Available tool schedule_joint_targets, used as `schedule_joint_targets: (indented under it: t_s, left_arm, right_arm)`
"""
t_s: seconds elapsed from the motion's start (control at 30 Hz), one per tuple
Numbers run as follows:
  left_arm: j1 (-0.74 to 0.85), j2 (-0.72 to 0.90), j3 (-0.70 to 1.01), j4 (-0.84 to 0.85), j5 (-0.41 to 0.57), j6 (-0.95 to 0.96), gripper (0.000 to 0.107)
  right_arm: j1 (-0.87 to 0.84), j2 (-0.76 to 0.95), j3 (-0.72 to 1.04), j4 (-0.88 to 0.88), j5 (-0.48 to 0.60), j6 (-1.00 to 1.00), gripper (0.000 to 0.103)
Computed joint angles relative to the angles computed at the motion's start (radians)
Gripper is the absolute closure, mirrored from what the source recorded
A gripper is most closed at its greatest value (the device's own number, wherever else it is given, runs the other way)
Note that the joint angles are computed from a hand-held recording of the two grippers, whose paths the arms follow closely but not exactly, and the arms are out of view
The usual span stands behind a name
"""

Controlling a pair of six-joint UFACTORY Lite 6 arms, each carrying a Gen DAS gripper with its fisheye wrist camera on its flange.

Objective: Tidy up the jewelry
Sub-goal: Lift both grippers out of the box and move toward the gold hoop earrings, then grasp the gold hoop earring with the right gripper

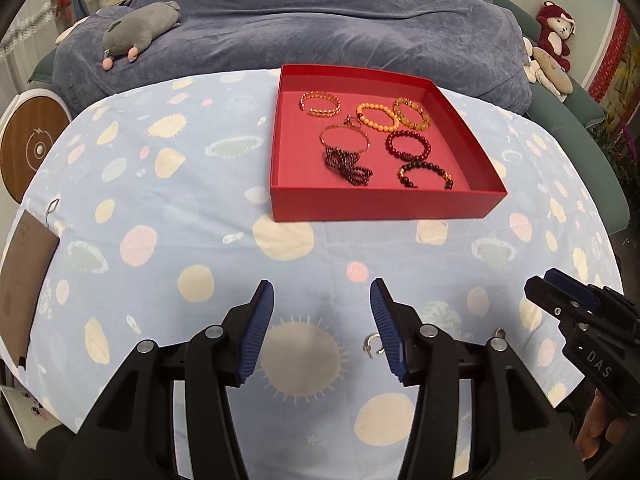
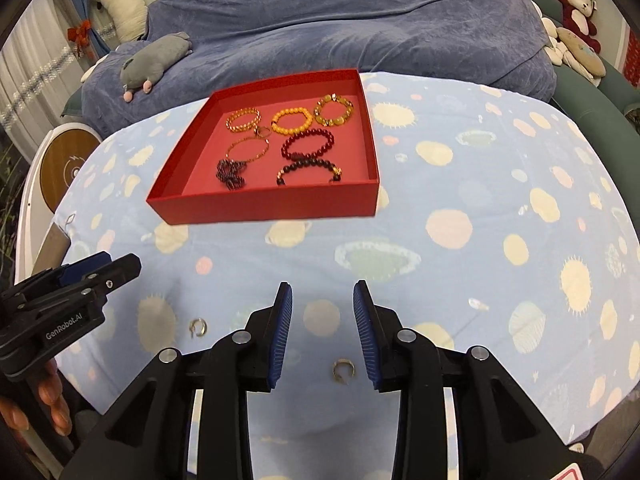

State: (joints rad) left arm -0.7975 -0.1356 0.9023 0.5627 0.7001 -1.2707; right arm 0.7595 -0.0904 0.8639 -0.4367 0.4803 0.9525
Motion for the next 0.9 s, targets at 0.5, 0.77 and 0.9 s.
schedule_joint_targets:
  t_s: [0.5,0.77,0.9]
  left_arm:
    - [-0.223,-0.017,-0.094,0.093,0.096,-0.272,0.043]
    - [-0.280,-0.024,-0.130,0.090,0.102,-0.342,0.040]
    - [-0.296,-0.032,-0.150,0.091,0.111,-0.371,0.037]
  right_arm:
    - [0.119,-0.140,-0.269,-0.105,-0.027,0.261,0.071]
    - [0.127,-0.141,-0.291,-0.136,-0.039,0.308,0.069]
    - [0.117,-0.101,-0.275,-0.163,-0.054,0.318,0.069]
